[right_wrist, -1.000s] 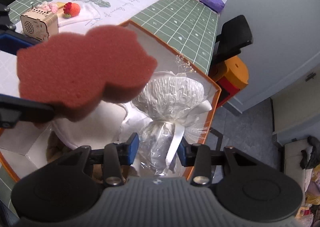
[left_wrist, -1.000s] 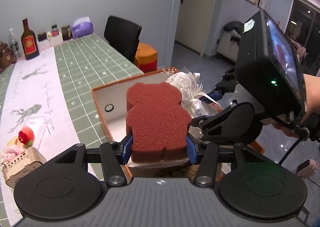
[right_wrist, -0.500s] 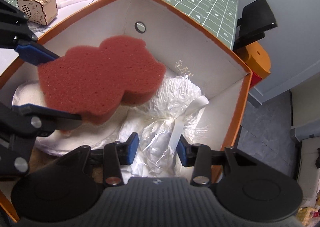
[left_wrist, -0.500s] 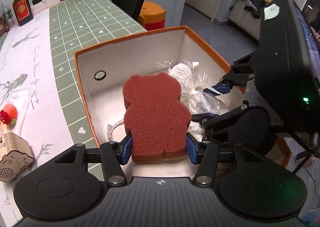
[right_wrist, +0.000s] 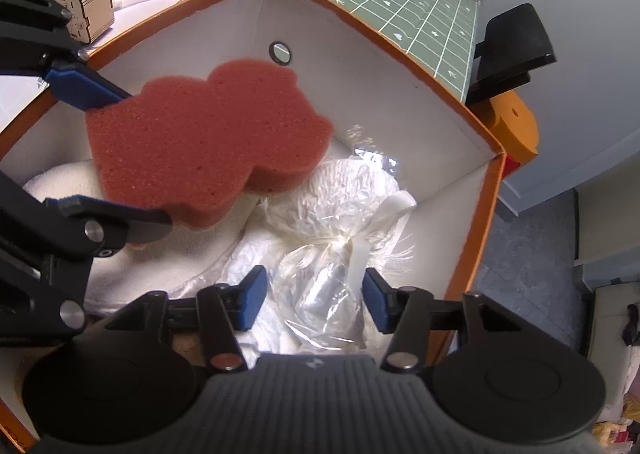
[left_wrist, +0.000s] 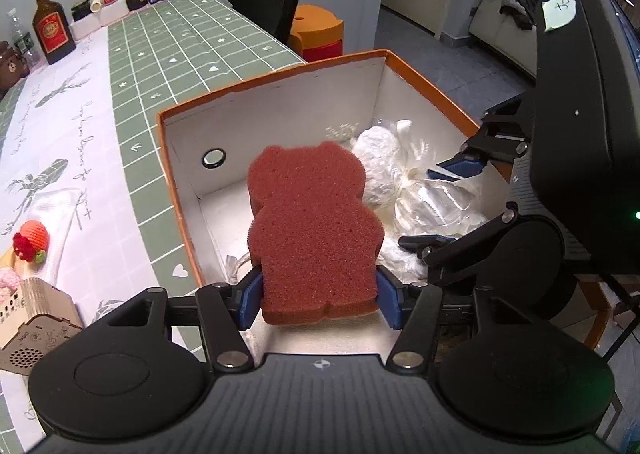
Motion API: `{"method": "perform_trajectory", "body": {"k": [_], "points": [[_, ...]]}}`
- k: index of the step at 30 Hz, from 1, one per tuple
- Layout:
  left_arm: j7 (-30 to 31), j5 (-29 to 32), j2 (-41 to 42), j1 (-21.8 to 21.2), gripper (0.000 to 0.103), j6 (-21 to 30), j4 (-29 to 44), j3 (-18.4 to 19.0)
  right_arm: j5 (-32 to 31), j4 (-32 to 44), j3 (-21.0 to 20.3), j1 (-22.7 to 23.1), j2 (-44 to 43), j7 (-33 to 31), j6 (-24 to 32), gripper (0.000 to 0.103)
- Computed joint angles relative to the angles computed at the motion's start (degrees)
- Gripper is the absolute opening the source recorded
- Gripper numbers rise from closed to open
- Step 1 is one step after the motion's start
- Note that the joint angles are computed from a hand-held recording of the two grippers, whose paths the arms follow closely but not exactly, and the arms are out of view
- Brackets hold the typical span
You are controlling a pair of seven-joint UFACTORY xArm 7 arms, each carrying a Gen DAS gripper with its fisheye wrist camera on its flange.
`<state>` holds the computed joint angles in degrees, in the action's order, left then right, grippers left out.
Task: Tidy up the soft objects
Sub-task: 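Lower the red sponge and tied plastic bag into the shoebox and open both grippers, then move both grippers back from the shoebox toward the radio box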
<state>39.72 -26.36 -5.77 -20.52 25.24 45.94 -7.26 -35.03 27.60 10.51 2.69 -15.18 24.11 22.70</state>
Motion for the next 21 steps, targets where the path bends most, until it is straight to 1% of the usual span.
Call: {"method": "perform_trajectory", "body": {"k": [1,3,4,6,9,13,18,21], "points": [[-0.31,-0.16,-0.20,0.10,0.073,0.29,0.00,0.08,-0.19,0.03,0.26,0.02,-0.37,0.28,0.53,0.056],[0.77,-2.47,-0.82,0.07,0.075,1.63,0.15,0.73,-0.55,0.17,0.84,0.11,-1.27,0.92,1.91,0.064],[1.52,-3.77,-1.22,0.05,0.075,1.96,0.04,1.04,-1.68,0.23,1.38,-0.23,-1.78,1.76,2.58,0.068],[2.67,-5.57,-2.37,-0.01,0.079,1.78,-0.59,1.42,-2.28,0.11,1.87,0.08,-3.14,2.38,3.98,0.068],[5.42,-8.97,-4.19,-0.46,0.079,2.37,-1.28,2.49,-2.08,-0.63,2.16,0.57,-5.91,2.71,5.28,0.068],[10.32,-14.20,-7.36,-1.27,0.080,2.78,-2.95,4.37,-2.33,-1.38,3.86,0.73,-9.47,4.72,7.34,0.068],[16.52,-19.99,-12.24,-3.33,0.080,-2.19,-7.33,6.46,-3.83,-2.00,7.80,1.25,-13.25,9.21,10.08,0.068],[20.86,-23.88,-15.41,-5.27,0.080,-4.06,-9.85,9.12,-5.00,-2.06,9.98,1.97,-15.01,13.02,11.17,0.068]]}}
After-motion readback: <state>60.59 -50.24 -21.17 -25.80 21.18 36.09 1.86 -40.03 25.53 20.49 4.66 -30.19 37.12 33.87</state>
